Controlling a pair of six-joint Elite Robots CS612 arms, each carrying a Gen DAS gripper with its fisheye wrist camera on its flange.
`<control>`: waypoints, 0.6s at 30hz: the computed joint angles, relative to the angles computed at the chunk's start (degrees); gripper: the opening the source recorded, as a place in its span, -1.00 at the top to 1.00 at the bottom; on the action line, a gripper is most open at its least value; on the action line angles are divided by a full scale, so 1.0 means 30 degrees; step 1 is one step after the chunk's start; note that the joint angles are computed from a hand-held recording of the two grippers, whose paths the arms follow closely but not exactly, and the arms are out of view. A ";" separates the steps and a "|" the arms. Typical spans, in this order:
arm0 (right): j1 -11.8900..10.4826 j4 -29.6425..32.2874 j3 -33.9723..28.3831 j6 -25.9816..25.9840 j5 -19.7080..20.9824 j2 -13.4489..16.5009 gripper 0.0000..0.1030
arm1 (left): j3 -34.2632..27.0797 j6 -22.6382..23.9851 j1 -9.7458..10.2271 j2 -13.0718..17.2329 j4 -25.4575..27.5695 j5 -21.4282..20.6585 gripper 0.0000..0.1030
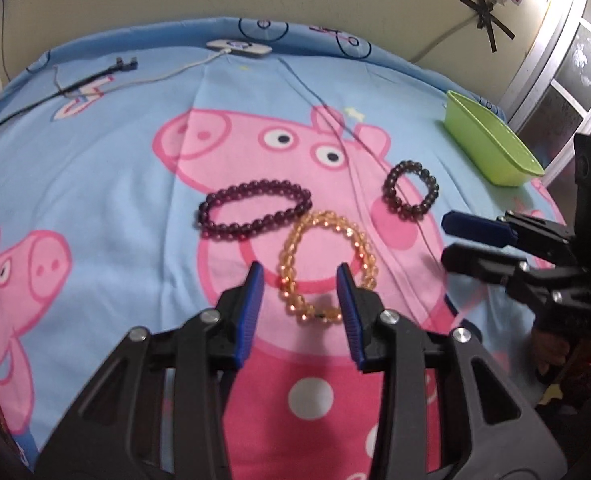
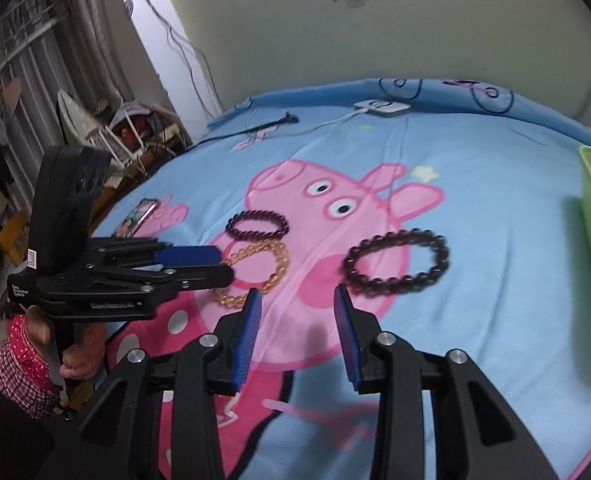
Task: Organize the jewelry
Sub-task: 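Move both tools back over the amber bead bracelet, then grasp the amber bead bracelet with both tools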
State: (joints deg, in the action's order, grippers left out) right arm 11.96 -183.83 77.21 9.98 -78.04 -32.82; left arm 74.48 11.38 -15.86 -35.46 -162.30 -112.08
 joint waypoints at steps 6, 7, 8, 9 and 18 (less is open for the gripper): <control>0.0221 0.1836 -0.1555 -0.0938 -0.0282 0.0498 0.65 | 0.0364 0.0542 -0.0167 0.0033 -0.1125 0.0942 0.32; 0.0266 0.2243 -0.1976 -0.1099 -0.0353 0.0667 0.65 | 0.0450 0.0605 -0.0210 0.0019 -0.1330 0.1185 0.38; 0.0306 0.2647 -0.2361 -0.1317 -0.0403 0.0812 0.69 | 0.0517 0.0653 -0.0246 0.0007 -0.1488 0.1420 0.43; 0.0345 0.3002 -0.2666 -0.1549 -0.0490 0.0933 0.75 | 0.0583 0.0686 -0.0277 -0.0012 -0.1625 0.1641 0.45; 0.0364 0.4438 -0.3420 -0.2560 -0.0289 0.1262 1.00 | 0.0567 0.0861 -0.0131 -0.0099 -0.1082 0.0750 0.86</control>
State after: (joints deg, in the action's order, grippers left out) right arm 13.05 -170.51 66.95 2.30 -78.91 -29.03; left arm 76.18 13.96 -16.25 -35.76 -165.54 -109.83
